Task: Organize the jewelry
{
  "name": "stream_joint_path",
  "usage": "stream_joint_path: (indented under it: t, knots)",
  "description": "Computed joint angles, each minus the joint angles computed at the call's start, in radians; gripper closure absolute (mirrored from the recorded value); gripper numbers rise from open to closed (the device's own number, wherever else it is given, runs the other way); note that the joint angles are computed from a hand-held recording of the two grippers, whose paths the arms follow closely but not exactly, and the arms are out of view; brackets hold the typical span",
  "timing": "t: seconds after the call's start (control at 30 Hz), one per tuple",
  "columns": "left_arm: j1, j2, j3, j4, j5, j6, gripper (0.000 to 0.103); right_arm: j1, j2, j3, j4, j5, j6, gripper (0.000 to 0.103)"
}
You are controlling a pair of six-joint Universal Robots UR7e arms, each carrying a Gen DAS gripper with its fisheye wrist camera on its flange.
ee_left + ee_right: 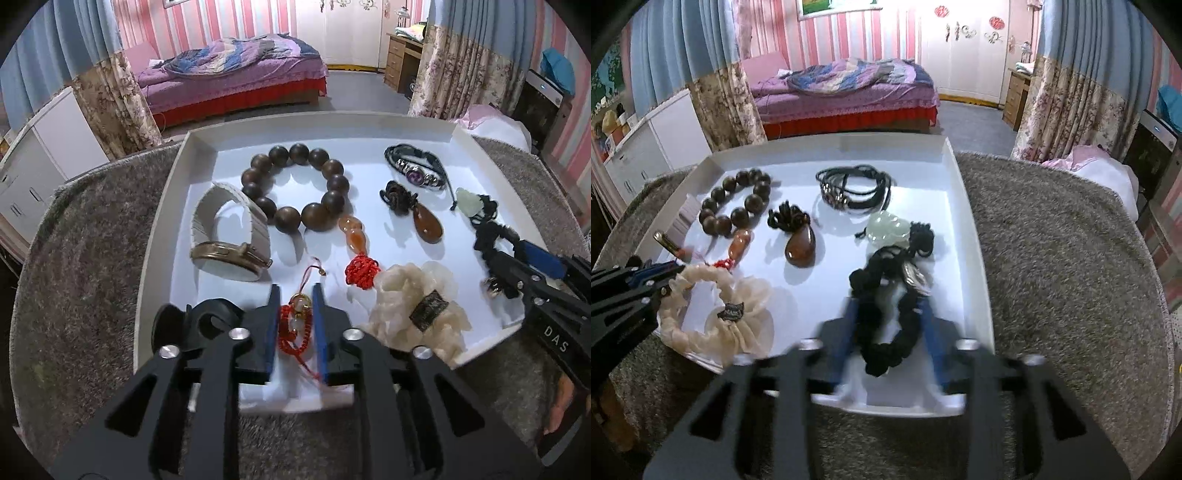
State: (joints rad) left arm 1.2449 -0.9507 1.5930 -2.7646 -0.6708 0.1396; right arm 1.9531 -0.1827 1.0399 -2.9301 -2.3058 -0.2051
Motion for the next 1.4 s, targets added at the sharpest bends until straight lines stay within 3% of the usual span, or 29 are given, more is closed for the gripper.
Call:
stream_joint_path:
  t: [0.1, 0.27, 0.4, 0.47, 0.5, 0.57, 0.77, 0.9, 1.03, 1.2, 1.4]
  knots:
    - [-0.025, -0.037, 0.043, -0.042, 0.021, 0.016, 0.065, 0.008, -0.024, 0.026, -0.017, 0.018, 0.007, 0.055]
    - [-0.086, -0.135, 0.138, -0.115, 0.029, 0.039, 0.045, 0.044, -0.069, 0.083, -0.104, 0.012, -0.026, 0.04]
    - [-0.151, -0.212, 0.239, -0.249, 0.075, 0.106, 0.014, 0.09, -0.133, 0.182, -0.181, -0.012, -0.026, 0.035]
    - [-0.181, -0.249, 0.288, -0.306, 0.098, 0.138, 0.008, 0.119, -0.164, 0.244, -0.248, -0.038, -0.035, 0.023]
    - [-0.203, -0.281, 0.329, -0.333, 0.112, 0.146, 0.004, 0.131, -0.172, 0.264, -0.275, -0.052, -0.038, 0.022]
    - [-0.232, -0.323, 0.383, -0.354, 0.124, 0.149, 0.003, 0.154, -0.195, 0.311, -0.313, -0.07, -0.035, 0.015]
    - [-0.304, -0.461, 0.554, -0.348, 0.194, 0.058, 0.003, 0.225, -0.273, 0.467, -0.373, -0.126, 0.044, 0.014]
    - [-0.339, -0.544, 0.668, -0.333, 0.251, -0.053, 0.003, 0.266, -0.289, 0.537, -0.433, -0.16, 0.046, 0.014]
    - [-0.378, -0.587, 0.753, -0.37, 0.31, -0.093, 0.003, 0.297, -0.299, 0.593, -0.476, -0.19, 0.058, 0.014]
    - [-0.442, -0.673, 0.835, -0.311, 0.372, -0.171, 0.003, 0.322, -0.309, 0.645, -0.508, -0.216, 0.093, 0.014]
    - [-0.489, -0.765, 0.877, -0.15, 0.37, -0.281, 0.003, 0.334, -0.305, 0.676, -0.541, -0.252, 0.112, 0.014]
